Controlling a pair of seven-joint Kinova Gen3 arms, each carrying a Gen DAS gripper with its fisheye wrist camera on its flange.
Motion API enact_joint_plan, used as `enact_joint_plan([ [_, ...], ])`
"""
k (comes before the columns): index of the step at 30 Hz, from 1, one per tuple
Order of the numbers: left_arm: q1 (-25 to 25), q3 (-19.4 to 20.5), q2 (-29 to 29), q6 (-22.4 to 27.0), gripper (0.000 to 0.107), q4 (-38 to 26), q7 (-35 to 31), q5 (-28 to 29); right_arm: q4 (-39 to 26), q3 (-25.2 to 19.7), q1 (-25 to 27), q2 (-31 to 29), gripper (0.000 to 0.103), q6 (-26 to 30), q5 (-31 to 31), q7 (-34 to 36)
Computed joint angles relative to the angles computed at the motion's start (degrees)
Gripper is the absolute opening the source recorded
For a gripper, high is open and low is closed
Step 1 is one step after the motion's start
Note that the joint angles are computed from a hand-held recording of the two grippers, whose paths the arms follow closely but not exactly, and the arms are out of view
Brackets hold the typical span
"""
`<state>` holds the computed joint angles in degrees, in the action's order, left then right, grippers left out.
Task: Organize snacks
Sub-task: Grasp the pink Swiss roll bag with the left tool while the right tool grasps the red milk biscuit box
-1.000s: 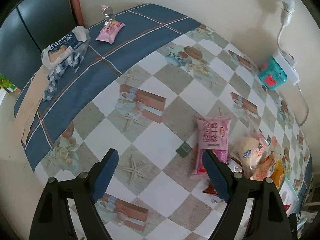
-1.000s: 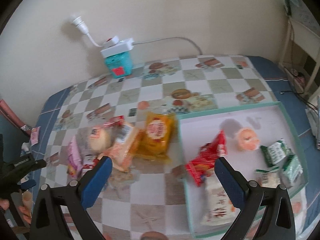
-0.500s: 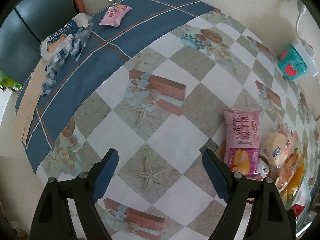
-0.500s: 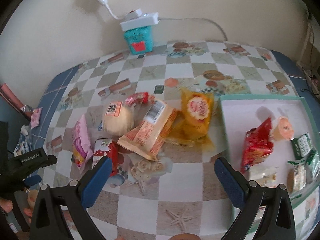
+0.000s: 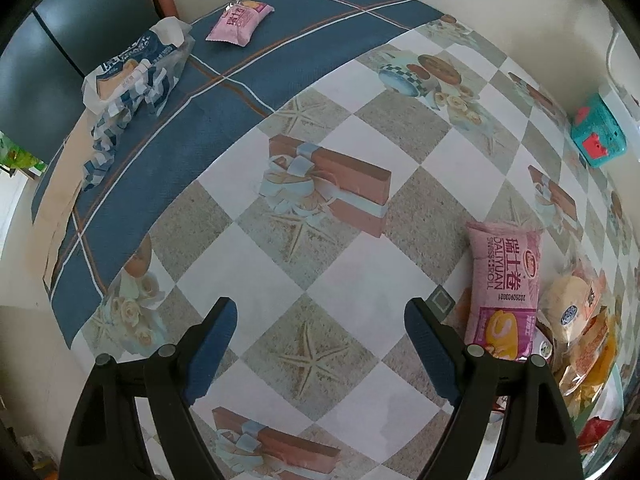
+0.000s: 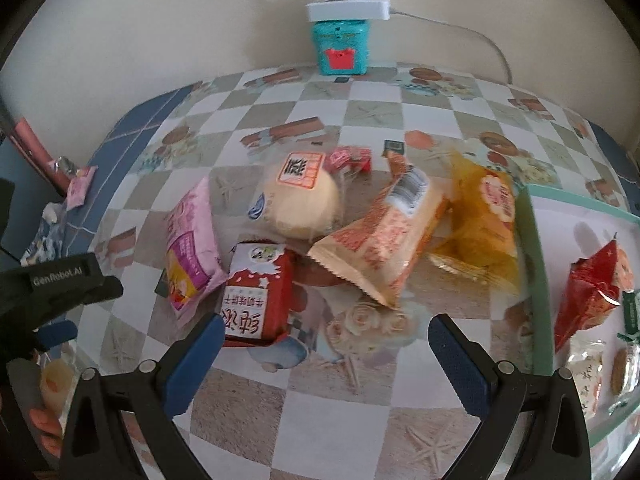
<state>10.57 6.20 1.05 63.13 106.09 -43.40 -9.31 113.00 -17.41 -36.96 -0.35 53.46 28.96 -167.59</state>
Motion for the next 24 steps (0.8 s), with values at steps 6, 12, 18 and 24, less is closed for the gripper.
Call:
enact_joint_plan([
  [6, -0.4, -0.4, 0.9, -0.7, 0.086, -1.3, -1.0, -0.4, -1.0, 0.3, -1.1, 2.3, 0.103, 0.3, 1.1, 0.0],
  [12, -0.6, -0.5, 2.0, -2.2, 0.086, -2.3, -4.6, 2.0, -1.9, 1.2, -2.4, 4.4, 0.099, -0.3, 1.4, 0.4],
  [18, -1.0, -0.8, 1.2, -4.2, 0.086, -2.4, -7.1, 4.7, -2.7, 2.4, -3.7, 6.4, 0.087, -0.6, 1.6, 1.3],
  [24, 1.7, 1.2, 2.0, -6.6, 0.086, -2.6, -7.0, 3.4, -3.1, 3.2, -4.3, 7.2, 0.084, -1.1, 1.4, 2.1],
])
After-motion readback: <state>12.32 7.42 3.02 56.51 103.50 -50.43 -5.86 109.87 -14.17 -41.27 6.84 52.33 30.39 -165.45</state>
